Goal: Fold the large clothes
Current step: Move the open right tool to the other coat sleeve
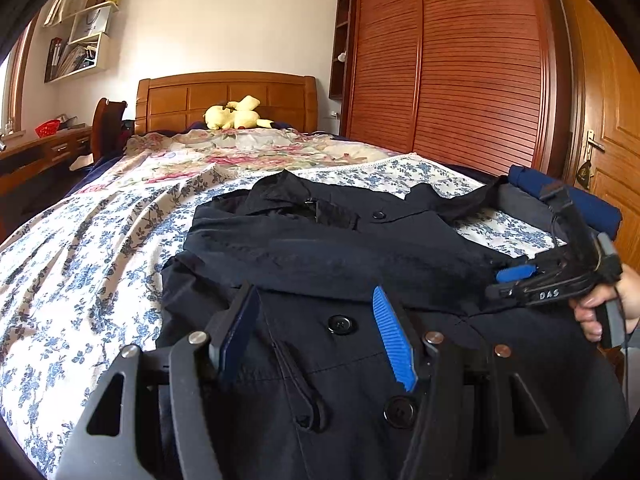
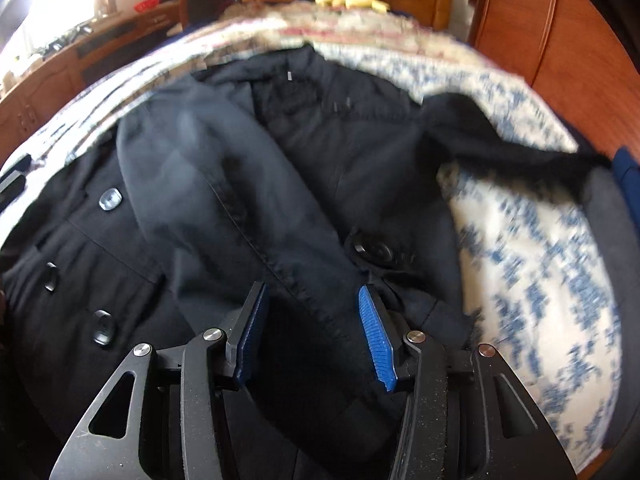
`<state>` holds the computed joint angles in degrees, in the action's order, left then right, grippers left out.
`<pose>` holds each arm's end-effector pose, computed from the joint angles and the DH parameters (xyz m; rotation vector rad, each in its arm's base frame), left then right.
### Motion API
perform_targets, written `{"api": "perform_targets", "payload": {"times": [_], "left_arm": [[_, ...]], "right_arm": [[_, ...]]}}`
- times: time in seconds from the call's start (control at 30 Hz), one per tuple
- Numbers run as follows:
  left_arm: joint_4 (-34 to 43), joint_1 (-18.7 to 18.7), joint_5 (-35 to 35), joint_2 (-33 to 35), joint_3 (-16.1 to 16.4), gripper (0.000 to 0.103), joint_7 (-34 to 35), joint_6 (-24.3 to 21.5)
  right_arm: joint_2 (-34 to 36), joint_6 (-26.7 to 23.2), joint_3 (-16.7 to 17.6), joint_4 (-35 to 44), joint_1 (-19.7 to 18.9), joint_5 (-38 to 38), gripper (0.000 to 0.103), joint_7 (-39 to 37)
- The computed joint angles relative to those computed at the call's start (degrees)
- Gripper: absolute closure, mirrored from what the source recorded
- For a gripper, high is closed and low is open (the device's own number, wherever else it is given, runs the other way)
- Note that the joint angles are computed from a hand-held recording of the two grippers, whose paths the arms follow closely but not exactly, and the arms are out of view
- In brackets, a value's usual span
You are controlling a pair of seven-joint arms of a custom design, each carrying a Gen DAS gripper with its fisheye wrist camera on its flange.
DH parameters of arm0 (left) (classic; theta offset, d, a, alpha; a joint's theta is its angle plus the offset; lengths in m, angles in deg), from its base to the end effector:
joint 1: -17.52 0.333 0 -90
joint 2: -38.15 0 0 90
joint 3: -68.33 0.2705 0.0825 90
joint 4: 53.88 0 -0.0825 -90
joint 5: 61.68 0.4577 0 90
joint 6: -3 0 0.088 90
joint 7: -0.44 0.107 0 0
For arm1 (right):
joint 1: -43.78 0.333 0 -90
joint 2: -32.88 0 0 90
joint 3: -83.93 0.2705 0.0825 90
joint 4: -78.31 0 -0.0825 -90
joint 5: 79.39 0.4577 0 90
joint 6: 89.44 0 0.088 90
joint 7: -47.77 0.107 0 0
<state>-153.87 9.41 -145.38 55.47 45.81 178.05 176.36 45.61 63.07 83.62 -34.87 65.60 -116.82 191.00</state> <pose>0.6570 -0.2808 0.3904 -1.1184 2.0897 -1.3885 0.6284 0.2665 0.3160 -1.8601 1.9317 -0.6674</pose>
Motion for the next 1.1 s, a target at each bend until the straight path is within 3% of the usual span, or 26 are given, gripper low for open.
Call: {"api": "perform_targets", "payload": {"times": [0.13, 0.43, 0.57, 0.7, 0.83, 1.1], "left_arm": [[-0.1, -0.02, 0.92, 0.09, -0.08, 0.045, -0.88, -0.19], [1.03, 0.06, 7.25, 1.56, -1.07, 0.044, -6.8, 0.03], [2.32, 0.36, 11.43, 2.6, -2.14, 0.044, -10.54, 0.72], [4.08, 0.04, 18.76, 4.29, -2.44, 0.044, -16.13, 0.89], [5.72, -1.4, 27.01, 5.78, -1.54, 0.044, -22.81, 2.04], [10.81, -4.83, 41.99, 10.37, 1.18, 0.045, -35.14, 2.17]], "right_arm": [[-0.21, 3.9, -1.09, -2.03, 0.39, -2.77, 0.055, 4.25], [-1.63, 2.55, -0.56, -2.69, 0.36, -4.7, 0.054, 5.1], [-5.22, 4.38, -0.11, -5.71, -0.12, -7.86, 0.054, 7.05], [-8.32, 5.81, 0.65, -7.85, -1.58, -11.4, 0.054, 9.84], [-10.62, 7.9, 1.04, -9.04, -3.88, -16.05, 0.037, 13.19], [-12.02, 8.0, 1.15, -9.67, -8.56, -19.03, 0.036, 12.2]]}}
